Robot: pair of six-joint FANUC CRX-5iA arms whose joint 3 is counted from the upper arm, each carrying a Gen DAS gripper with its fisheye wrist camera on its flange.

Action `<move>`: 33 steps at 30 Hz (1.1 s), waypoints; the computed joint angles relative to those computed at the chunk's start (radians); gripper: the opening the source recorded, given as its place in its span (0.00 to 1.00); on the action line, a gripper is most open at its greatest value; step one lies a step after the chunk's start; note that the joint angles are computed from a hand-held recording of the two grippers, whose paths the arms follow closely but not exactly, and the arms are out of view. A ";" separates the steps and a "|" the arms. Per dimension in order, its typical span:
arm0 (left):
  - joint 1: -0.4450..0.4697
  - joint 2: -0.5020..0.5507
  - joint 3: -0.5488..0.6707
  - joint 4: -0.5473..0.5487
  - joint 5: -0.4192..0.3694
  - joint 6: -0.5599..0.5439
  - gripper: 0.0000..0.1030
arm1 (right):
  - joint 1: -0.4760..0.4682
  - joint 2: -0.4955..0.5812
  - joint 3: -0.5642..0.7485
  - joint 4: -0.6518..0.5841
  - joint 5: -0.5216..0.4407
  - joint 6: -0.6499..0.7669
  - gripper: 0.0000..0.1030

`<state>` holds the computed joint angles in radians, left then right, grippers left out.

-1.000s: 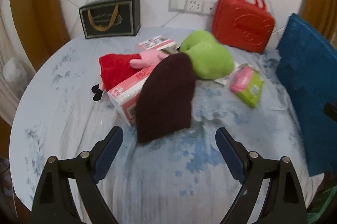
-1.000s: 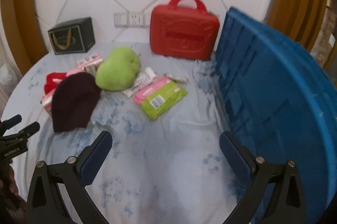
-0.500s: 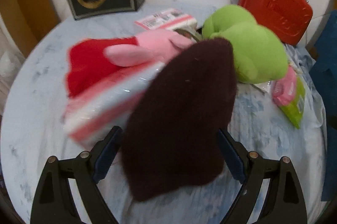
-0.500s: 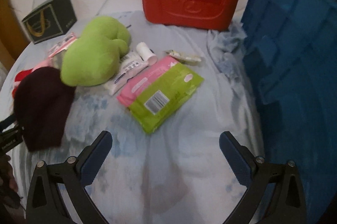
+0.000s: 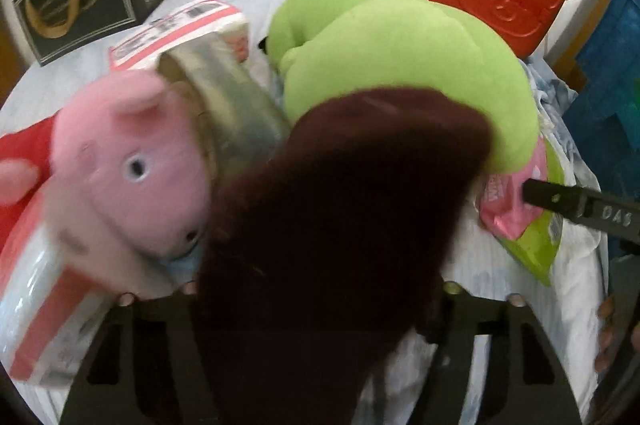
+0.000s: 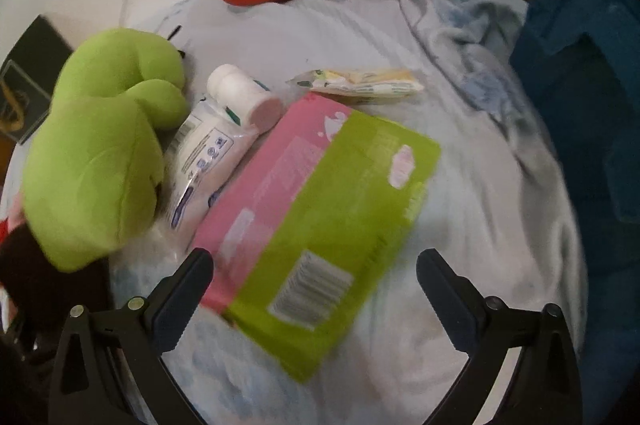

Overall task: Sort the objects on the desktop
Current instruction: 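Grasp the maroon beanie with the left gripper while the right grasps the wipe pack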

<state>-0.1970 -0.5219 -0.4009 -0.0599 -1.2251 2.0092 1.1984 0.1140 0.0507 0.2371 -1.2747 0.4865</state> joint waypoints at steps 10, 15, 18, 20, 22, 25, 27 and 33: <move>-0.040 0.076 0.034 -0.056 0.005 0.030 0.59 | -0.007 0.045 0.021 0.012 0.023 -0.060 1.00; -0.023 0.040 0.005 -0.031 0.004 0.009 0.59 | 0.001 0.042 0.009 0.012 -0.007 0.036 1.00; -0.021 0.020 -0.007 -0.032 -0.002 0.013 0.59 | -0.002 -0.013 -0.040 -0.039 -0.012 0.067 0.99; -0.027 0.009 -0.014 -0.038 -0.004 0.019 0.59 | 0.006 -0.057 -0.082 -0.050 -0.028 0.071 0.99; -0.046 0.015 -0.006 -0.056 -0.012 0.038 0.59 | 0.011 -0.100 -0.120 -0.060 -0.035 0.062 0.99; -0.065 0.009 -0.005 -0.070 -0.028 0.061 0.59 | 0.014 -0.128 -0.139 -0.060 -0.042 0.039 0.99; -0.072 -0.007 -0.003 -0.071 -0.047 0.069 0.59 | 0.040 -0.139 -0.143 -0.019 -0.048 0.006 0.99; -0.135 -0.022 0.023 -0.122 -0.097 0.125 0.49 | 0.086 -0.086 -0.095 0.070 -0.057 -0.002 1.00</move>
<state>-0.3321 -0.5437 -0.3777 -0.1820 -1.3224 2.1345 1.2842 0.0281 -0.0441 0.3074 -1.3318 0.4847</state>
